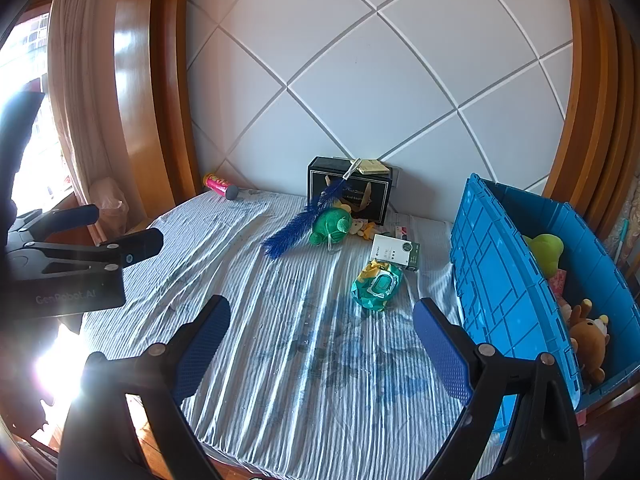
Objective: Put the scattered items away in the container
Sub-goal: 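Move both tools toward the blue brush and the wet-wipes pack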
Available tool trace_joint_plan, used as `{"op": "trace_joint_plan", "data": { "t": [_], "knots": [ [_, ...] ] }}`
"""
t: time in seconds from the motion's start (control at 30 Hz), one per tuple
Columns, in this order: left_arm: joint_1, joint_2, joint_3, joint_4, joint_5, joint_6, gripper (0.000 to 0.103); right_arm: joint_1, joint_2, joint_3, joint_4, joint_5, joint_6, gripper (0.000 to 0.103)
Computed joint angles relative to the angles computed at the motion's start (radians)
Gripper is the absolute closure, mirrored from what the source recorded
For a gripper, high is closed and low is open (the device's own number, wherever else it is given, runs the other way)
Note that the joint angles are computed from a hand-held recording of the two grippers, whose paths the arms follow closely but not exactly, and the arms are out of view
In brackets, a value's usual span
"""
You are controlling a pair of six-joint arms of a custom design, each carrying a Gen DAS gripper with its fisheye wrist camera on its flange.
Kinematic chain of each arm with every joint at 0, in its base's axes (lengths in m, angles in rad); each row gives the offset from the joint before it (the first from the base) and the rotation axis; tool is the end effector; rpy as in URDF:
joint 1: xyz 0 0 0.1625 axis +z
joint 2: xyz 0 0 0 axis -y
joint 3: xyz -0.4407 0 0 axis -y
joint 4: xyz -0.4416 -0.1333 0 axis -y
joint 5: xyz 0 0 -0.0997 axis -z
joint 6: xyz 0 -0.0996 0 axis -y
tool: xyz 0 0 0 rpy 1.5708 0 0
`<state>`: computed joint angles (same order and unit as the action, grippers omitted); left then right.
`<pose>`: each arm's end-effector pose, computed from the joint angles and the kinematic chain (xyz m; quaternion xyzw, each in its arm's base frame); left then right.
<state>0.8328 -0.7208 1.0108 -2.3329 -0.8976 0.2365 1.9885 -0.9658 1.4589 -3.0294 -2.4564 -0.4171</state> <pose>-0.4465 -0.7814 0.3031 0.3614 0.8471 -0.2935 0.2563 0.3549 -0.6611 0.3621 0.1426 -0.8122 0.4196 0.3794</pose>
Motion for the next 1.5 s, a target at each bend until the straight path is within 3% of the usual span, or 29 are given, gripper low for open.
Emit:
{"op": "trace_joint_plan", "data": {
  "t": [0.4, 0.67, 0.83, 1.03, 1.3, 1.4, 1.5],
  "knots": [
    [-0.001, -0.007, 0.023, -0.025, 0.002, 0.005, 0.001, -0.004, -0.006, 0.005, -0.005, 0.006, -0.009, 0.009],
    [0.008, -0.012, 0.023, -0.023, -0.034, -0.002, 0.001, 0.006, -0.006, -0.003, 0.010, -0.009, -0.001, 0.009],
    [-0.005, -0.011, 0.057, -0.106, 0.035, 0.078, 0.001, 0.009, 0.001, -0.005, 0.011, -0.027, 0.010, 0.009],
    [0.006, -0.022, 0.053, -0.102, -0.016, 0.085, 0.001, 0.010, 0.012, -0.010, 0.011, -0.046, 0.025, 0.009],
    [0.026, -0.007, 0.017, -0.006, -0.109, 0.070, 0.001, -0.004, 0.005, -0.004, 0.014, -0.041, 0.025, 0.009],
    [0.026, -0.004, 0.041, -0.108, -0.137, 0.101, 0.001, -0.020, -0.003, -0.002, 0.020, -0.022, 0.020, 0.009],
    [0.019, 0.032, -0.009, -0.070, -0.094, 0.063, 0.001, -0.044, -0.011, -0.004, 0.018, 0.012, 0.001, 0.009]
  ]
}}
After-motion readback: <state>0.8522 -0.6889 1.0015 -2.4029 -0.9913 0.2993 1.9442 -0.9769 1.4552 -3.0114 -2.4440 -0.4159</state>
